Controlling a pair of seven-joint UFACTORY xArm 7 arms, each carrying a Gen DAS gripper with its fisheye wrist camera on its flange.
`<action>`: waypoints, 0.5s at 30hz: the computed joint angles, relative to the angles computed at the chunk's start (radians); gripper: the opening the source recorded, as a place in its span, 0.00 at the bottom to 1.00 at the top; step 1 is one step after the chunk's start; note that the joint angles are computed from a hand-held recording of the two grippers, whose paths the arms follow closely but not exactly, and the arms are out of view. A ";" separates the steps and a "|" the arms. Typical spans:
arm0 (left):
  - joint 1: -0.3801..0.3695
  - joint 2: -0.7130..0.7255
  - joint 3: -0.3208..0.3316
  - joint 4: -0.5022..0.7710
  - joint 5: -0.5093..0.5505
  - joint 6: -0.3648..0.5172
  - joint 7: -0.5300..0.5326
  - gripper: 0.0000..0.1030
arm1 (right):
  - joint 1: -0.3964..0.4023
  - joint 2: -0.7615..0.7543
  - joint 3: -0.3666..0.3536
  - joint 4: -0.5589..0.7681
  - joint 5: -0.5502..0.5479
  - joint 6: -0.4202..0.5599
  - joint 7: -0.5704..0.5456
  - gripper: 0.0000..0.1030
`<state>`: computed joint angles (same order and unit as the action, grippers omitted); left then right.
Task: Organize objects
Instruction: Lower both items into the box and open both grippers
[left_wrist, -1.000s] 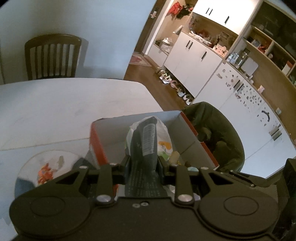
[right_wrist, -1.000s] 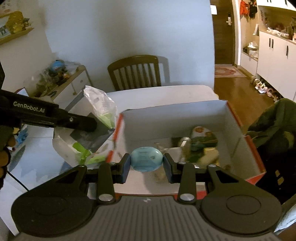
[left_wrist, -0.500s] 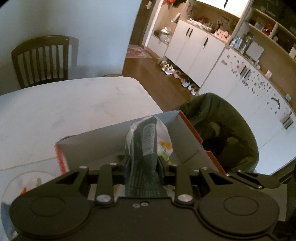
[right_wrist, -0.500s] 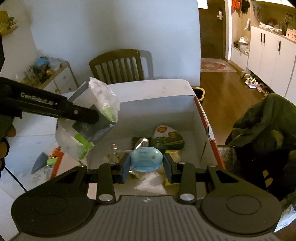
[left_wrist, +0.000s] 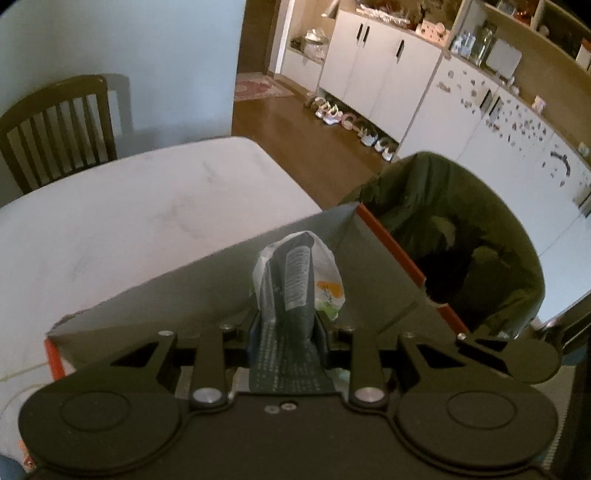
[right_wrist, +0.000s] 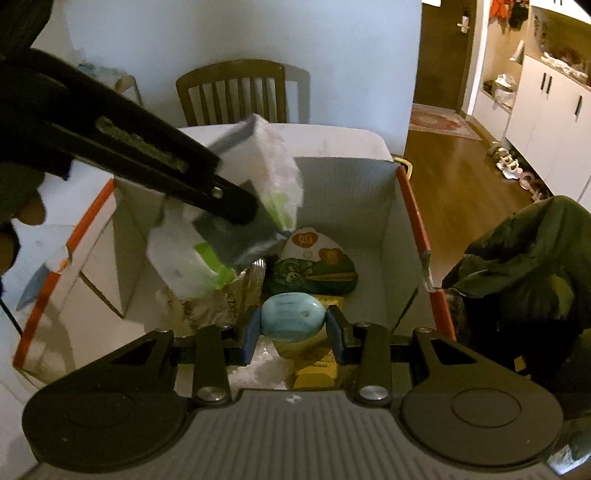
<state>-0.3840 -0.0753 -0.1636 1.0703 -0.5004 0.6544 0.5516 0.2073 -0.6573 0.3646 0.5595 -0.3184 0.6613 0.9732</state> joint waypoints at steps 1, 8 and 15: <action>-0.001 0.008 -0.002 0.002 0.002 0.002 0.000 0.28 | -0.001 0.005 -0.002 0.000 -0.001 -0.001 -0.004 0.36; -0.005 0.046 -0.017 0.011 0.041 0.005 -0.013 0.28 | 0.011 0.026 -0.012 -0.001 0.002 -0.010 -0.038 0.36; -0.004 0.065 -0.025 0.019 0.074 -0.001 -0.052 0.30 | 0.015 0.034 -0.025 0.001 0.007 -0.020 -0.056 0.37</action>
